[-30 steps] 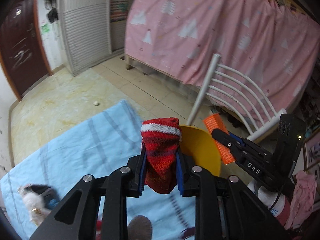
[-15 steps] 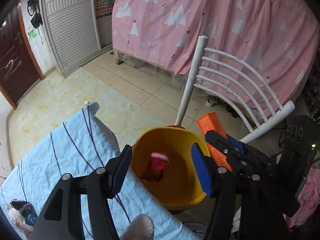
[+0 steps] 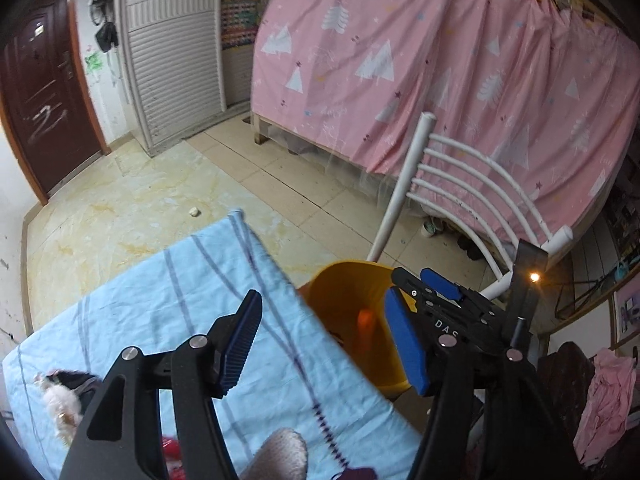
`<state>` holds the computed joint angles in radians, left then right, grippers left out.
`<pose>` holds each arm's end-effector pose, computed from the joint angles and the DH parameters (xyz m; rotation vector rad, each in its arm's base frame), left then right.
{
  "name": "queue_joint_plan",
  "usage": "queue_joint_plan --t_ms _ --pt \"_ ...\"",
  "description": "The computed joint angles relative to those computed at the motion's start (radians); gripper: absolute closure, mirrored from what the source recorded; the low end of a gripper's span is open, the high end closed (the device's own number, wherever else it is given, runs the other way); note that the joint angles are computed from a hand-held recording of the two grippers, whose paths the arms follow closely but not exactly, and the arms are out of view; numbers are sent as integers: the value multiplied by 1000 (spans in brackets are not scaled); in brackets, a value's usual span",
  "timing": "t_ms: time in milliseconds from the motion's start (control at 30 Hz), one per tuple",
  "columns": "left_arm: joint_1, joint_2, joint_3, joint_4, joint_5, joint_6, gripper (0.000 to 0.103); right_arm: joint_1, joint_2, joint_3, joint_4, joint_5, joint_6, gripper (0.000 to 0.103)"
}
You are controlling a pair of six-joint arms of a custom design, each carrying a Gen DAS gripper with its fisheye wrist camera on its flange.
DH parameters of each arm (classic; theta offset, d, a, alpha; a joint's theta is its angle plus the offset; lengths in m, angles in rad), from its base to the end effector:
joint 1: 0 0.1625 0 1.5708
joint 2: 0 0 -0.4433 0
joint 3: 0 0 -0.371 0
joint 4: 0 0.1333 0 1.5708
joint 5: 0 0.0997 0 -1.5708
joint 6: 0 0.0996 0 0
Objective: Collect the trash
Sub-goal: 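Carry the sock and orange box to the yellow bucket and release both, then return both tools to the table and reach toward the remaining items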
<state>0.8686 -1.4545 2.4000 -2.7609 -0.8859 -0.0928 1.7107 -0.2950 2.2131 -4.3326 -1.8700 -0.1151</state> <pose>-0.0982 -0.4200 0.2513 0.6529 2.4455 -0.6356 0.1636 -0.4165 -0.0462 0.1573 -2.6210 1.1805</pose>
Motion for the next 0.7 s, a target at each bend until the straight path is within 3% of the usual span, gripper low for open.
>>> queue_joint_plan --t_ms 267,700 --pt "3 -184 10 72 52 20 45 131 13 -69 100 -63 -5 43" --pt "120 -393 -11 138 123 78 41 300 61 -196 298 -76 -9 37"
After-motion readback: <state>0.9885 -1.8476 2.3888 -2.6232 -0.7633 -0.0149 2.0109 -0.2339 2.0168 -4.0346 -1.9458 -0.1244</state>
